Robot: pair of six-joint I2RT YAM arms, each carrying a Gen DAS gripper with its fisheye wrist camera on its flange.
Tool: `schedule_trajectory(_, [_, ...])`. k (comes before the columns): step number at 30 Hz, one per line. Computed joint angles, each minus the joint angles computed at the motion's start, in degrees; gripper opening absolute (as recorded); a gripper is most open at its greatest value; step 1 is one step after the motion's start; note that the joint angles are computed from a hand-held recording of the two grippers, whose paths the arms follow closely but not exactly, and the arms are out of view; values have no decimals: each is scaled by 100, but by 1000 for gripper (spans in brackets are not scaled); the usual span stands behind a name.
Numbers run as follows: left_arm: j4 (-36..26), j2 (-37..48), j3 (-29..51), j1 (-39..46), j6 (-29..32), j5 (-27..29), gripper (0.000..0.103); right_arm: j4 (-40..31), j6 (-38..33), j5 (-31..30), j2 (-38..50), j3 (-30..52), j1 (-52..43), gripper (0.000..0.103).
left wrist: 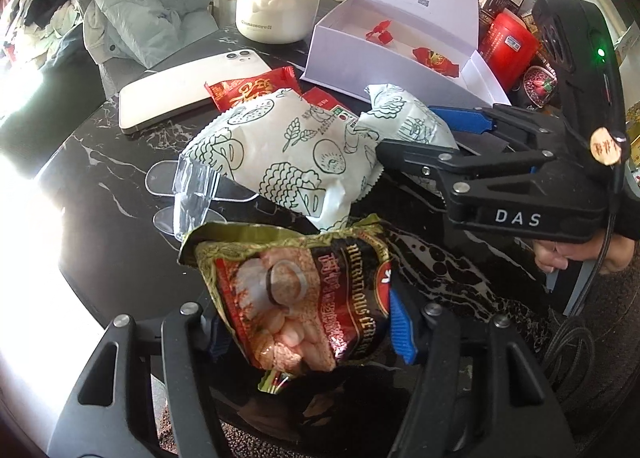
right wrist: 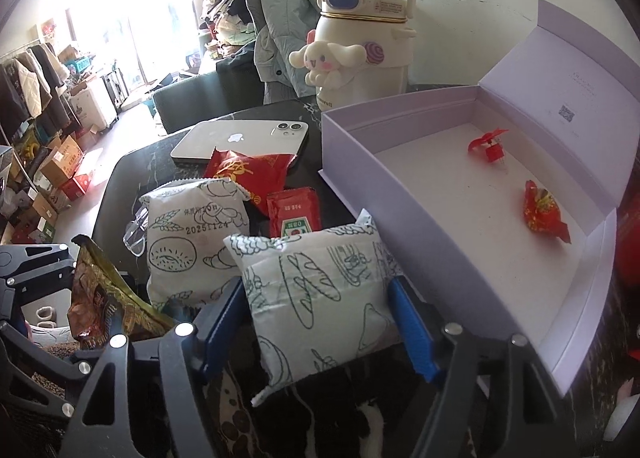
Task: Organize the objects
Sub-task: 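Grasp the gold snack bag with the left tool and lift it, then grasp the white green-print bag with the right tool and lift it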
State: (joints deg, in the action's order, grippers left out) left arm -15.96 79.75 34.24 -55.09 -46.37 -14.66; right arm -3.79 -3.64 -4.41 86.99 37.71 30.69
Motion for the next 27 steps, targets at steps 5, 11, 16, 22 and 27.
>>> schedule_trajectory(5, [5,-35,-39,-6,-13,7,61,-352,47,31,-506,-296,63,67])
schedule_trajectory(11, [29,-71,-110,-47,19,-73,61,-840,7,15,-1164,-654,240,69])
schedule_trajectory(16, [55,-13,-95,-84,84,-142,61,-503,-76,-78,-1022,-756,221,79])
schedule_trajectory(22, [38,68,-49,-143,122,-271,62,-229,-69,-69,-654,-750,123,84])
schedule_trajectory(27, [46,51,-70,-178,143,-339,61,-226,-76,19,-841,-818,170,68])
